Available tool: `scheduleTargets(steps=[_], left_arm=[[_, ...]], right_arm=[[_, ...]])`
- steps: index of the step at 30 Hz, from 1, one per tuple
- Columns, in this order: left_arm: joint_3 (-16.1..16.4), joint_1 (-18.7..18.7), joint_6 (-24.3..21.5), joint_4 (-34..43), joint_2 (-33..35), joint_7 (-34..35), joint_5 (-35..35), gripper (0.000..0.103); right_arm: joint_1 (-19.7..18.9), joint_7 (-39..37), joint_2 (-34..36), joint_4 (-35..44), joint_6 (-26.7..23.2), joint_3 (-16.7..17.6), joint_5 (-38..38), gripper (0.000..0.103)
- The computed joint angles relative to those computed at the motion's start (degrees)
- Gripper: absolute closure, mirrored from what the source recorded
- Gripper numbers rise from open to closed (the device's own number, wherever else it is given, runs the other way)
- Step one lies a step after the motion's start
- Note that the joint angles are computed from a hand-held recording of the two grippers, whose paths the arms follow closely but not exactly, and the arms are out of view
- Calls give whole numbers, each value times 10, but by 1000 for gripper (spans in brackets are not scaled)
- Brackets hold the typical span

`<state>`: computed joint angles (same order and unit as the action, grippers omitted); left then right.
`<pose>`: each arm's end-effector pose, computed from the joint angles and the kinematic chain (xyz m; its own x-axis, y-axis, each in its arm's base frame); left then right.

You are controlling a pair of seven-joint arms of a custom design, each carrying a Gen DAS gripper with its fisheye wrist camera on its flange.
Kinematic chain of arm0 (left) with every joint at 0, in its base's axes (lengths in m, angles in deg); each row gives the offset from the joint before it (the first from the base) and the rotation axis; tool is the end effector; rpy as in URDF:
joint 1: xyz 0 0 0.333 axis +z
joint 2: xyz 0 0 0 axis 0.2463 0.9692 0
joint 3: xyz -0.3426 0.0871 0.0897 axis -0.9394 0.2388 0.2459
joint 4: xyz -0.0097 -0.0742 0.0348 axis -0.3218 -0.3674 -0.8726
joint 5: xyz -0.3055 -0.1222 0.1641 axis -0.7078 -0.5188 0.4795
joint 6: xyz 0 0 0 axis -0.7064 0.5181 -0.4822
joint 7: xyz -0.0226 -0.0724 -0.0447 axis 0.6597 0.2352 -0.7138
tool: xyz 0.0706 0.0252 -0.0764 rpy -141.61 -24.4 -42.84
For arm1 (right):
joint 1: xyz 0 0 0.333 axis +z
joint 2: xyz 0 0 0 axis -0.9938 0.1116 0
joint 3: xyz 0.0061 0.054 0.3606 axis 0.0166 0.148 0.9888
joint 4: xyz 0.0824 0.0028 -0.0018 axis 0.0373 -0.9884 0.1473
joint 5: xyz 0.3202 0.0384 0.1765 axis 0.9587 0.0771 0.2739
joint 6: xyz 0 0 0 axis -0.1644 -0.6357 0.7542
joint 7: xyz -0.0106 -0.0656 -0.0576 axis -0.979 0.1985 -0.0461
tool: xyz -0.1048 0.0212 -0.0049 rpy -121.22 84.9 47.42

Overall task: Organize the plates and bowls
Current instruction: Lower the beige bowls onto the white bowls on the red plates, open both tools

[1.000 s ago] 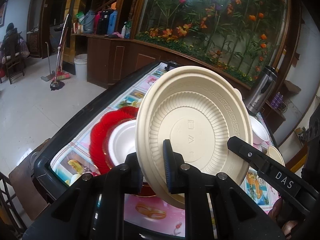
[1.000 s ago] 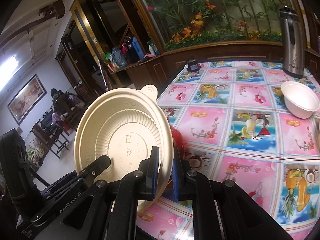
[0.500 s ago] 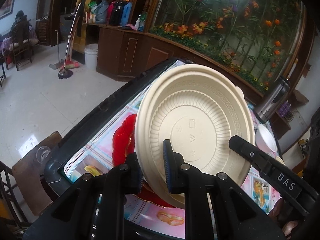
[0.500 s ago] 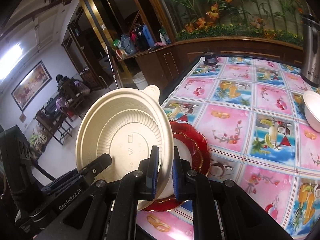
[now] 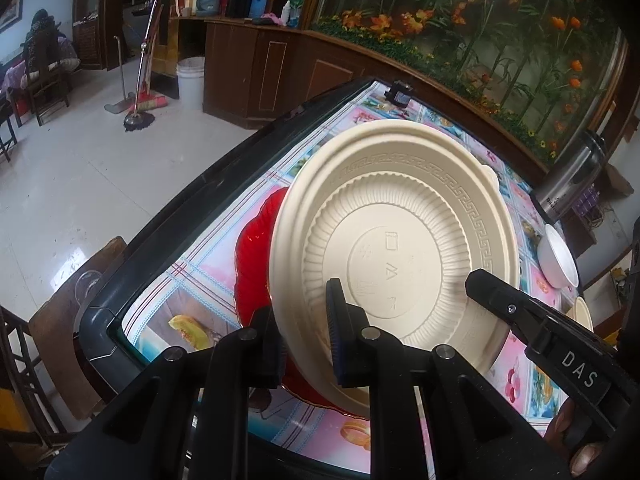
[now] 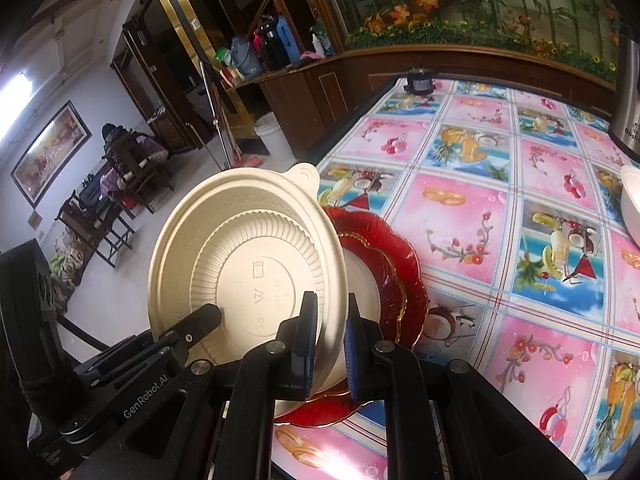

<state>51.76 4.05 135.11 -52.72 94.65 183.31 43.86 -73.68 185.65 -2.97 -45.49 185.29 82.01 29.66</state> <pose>0.6387 -0.2314 0.5085 -0.3496 -0.9052 0.2417 -0.7967 0.1515 -0.5851 0.5850 0.1202 0.5330 -0.2416 -0.9270 -0.2868 -0.7124 0.3701 -0.5962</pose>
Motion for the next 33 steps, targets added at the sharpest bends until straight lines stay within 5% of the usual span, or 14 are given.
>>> scheduleTargets(steps=[33], left_arm=[[14,-3,-39,28,16,-33,36,84]], right_arm=[[6,-33,34,48,-70,7,18,85]])
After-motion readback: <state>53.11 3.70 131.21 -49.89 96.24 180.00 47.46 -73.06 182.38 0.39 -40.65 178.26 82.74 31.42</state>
